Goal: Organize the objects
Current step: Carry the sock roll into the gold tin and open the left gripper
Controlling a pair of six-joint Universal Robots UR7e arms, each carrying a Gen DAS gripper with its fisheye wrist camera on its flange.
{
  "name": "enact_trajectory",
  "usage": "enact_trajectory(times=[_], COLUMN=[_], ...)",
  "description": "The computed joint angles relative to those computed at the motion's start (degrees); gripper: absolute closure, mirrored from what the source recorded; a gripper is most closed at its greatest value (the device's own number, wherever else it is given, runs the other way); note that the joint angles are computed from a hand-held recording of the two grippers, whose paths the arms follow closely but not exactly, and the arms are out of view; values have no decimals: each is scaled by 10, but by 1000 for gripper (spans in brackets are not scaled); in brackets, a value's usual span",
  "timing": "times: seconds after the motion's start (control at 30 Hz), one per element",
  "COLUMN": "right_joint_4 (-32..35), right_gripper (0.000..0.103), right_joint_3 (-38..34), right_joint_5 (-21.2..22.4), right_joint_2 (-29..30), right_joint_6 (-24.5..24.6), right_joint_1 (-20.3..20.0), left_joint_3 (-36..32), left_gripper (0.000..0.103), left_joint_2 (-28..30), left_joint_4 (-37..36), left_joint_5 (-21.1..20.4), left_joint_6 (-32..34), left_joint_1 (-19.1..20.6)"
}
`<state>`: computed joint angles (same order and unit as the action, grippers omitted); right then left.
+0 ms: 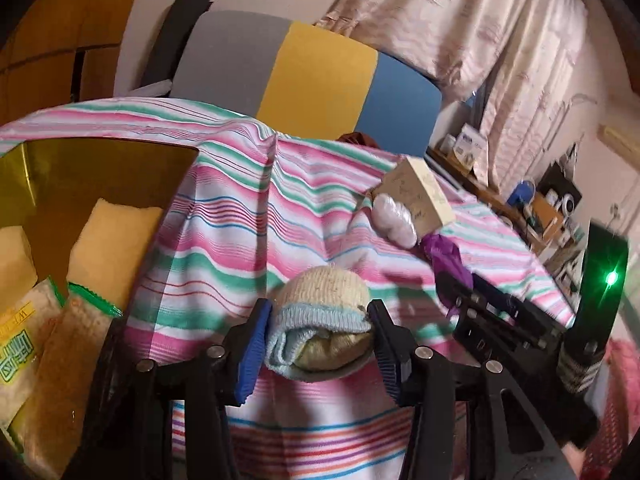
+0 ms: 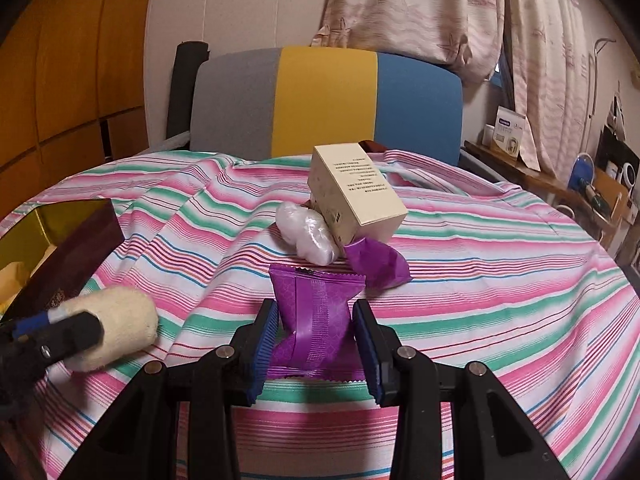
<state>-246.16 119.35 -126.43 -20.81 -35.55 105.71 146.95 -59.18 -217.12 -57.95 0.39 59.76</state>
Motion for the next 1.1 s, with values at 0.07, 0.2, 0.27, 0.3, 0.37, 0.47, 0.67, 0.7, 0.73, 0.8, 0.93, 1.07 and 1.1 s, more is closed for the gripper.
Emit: enact_trajectory(times=[0.07, 0.2, 0.27, 0.3, 0.37, 0.47, 0.67, 0.7, 0.73, 0.8, 0.93, 1.07, 1.1], right_joint_4=[1, 9, 12, 13, 16, 18, 13, 11, 9, 8, 10, 9, 10], right_gripper=[65, 65, 65, 65, 64, 64, 65, 65, 65, 65, 65, 65, 65], right_joint_3=[-4, -7, -7, -7, -7, -3, 6, 6, 6, 5, 1, 0, -1], right_joint_5=[-6, -13, -15, -16, -16, -15, -9, -9, -9, -11, -12, -12, -11], right_joint_2=[2, 3, 2, 2, 0, -3, -11, -10, -10, -9, -5, -2, -1], right_joint_6=[-1, 5, 10, 12, 17, 27, 54, 55, 55, 53, 41, 27, 25], right_joint_1=[1, 0, -1, -1, -2, -5, -14, -14, -14, -12, -9, -4, -4], left_joint_3=[4, -11, -23, -30, -36, -26, -2, 1, 5, 12, 25, 46, 49], left_gripper=[52, 37, 35, 36, 51, 56, 59, 59, 59, 59, 59, 59, 59], left_joint_2=[6, 5, 12, 17, 21, 34, 5, -5, -14, -33, -70, -114, -126], left_joint_4=[2, 44, 60, 67, 71, 46, 38, 41, 43, 48, 50, 40, 43], left_joint_5=[9, 5, 17, 23, 15, 21, -18, -29, -37, -43, -54, -46, -43], left_joint_6=[6, 0, 3, 9, 28, 68, 49, 39, 30, 17, 4, 13, 12], left_joint_1=[-7, -8, -9, -10, -7, -18, -7, -2, 1, 0, -7, -22, -24])
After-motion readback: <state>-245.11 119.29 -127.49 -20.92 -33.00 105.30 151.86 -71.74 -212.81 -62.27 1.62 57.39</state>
